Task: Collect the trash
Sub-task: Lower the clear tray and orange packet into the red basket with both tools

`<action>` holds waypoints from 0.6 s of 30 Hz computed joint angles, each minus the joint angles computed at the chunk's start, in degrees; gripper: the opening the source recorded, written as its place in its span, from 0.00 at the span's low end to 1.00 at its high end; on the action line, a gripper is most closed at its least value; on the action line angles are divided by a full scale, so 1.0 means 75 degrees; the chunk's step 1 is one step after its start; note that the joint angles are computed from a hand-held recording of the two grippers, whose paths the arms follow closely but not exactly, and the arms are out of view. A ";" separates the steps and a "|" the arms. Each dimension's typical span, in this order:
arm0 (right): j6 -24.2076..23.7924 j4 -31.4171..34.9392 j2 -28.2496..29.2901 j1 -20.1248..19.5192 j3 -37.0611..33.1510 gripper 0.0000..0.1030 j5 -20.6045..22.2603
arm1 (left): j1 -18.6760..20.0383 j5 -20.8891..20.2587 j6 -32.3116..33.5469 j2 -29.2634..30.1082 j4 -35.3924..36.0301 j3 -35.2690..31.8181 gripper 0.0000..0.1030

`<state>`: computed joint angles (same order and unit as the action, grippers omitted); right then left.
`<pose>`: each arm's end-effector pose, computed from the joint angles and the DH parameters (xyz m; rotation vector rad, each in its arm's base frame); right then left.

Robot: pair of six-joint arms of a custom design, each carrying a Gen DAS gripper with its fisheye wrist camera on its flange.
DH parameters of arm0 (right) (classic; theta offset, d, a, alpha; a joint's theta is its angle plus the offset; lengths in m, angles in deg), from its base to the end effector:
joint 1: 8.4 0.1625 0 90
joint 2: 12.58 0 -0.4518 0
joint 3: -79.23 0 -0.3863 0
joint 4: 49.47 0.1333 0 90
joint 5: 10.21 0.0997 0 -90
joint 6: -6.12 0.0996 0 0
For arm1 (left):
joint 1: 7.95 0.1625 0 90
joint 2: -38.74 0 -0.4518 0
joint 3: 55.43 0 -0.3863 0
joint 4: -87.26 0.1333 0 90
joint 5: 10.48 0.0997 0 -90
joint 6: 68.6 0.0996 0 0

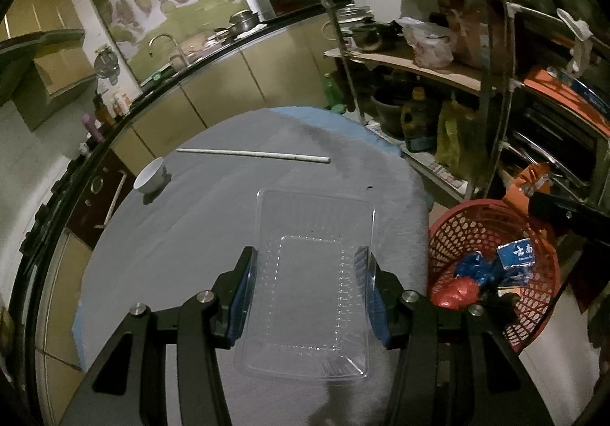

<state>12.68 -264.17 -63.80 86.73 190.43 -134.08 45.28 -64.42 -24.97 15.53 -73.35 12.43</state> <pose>0.1306 -0.5843 0.2351 -0.4658 -2.2622 1.4998 -0.3341 -0.7677 0.0403 1.4367 1.9841 -0.5145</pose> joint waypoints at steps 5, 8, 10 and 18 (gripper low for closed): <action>0.0051 -0.0073 -0.0093 -0.0033 0.0121 0.25 -0.0074 | -0.0058 -0.0135 0.0068 0.0037 0.0092 0.0012 0.52; 0.0074 -0.0109 -0.0148 -0.0057 0.0192 0.25 -0.0104 | -0.0085 -0.0236 0.0074 0.0045 0.0193 0.0004 0.53; 0.0070 -0.0127 -0.0173 -0.0057 0.0214 0.25 -0.0164 | -0.0089 -0.0297 0.0112 0.0044 0.0247 0.0010 0.53; 0.0202 -0.0219 -0.0340 -0.0100 0.0417 0.25 -0.0353 | -0.0164 -0.0481 0.0094 0.0187 0.0525 -0.0100 0.53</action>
